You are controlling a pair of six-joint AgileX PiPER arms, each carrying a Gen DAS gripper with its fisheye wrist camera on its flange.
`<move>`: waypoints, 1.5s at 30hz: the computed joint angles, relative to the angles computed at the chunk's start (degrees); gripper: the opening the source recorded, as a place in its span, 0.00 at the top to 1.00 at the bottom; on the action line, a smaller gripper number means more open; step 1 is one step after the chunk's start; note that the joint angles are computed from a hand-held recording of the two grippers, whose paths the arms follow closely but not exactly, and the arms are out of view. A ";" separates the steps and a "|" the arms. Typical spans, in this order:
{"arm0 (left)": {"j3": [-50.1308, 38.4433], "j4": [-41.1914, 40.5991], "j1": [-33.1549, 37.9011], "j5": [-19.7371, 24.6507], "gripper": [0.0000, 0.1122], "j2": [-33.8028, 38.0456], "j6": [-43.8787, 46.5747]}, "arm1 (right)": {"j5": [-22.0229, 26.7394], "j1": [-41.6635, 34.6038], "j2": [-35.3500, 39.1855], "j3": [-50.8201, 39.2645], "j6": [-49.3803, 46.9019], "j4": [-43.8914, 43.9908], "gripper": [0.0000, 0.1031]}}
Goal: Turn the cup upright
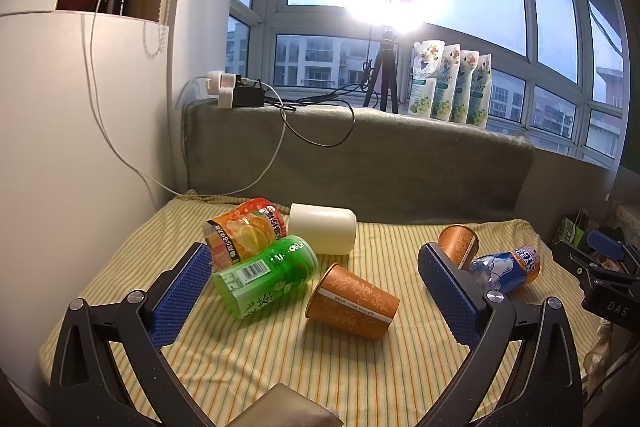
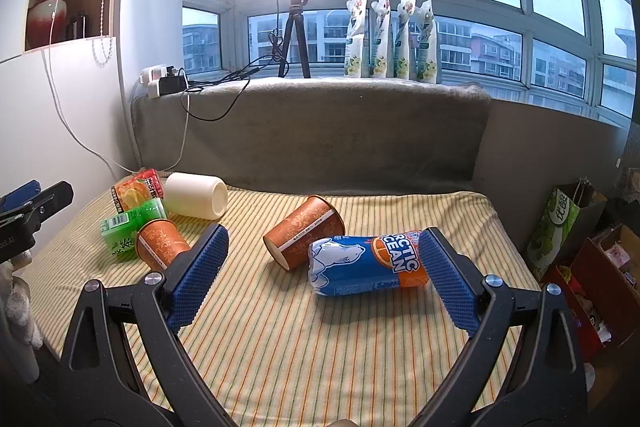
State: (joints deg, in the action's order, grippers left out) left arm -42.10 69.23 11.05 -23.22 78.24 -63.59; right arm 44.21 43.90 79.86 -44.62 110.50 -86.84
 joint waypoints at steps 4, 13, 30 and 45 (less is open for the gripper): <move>0.00 -0.09 -0.09 0.20 0.09 -0.04 0.05 | -0.56 -0.17 0.21 0.09 0.12 -0.25 0.05; 0.16 0.68 0.29 0.00 0.09 -0.30 -0.62 | -0.62 -0.15 0.45 -0.04 0.14 -0.28 0.05; 0.17 1.98 0.96 -0.48 0.09 -0.29 -1.58 | -1.04 -0.41 0.96 -0.43 -0.04 -0.41 0.05; -0.78 2.73 1.95 0.54 0.09 1.51 -1.09 | -8.02 -4.34 5.52 -7.17 -8.98 2.23 0.05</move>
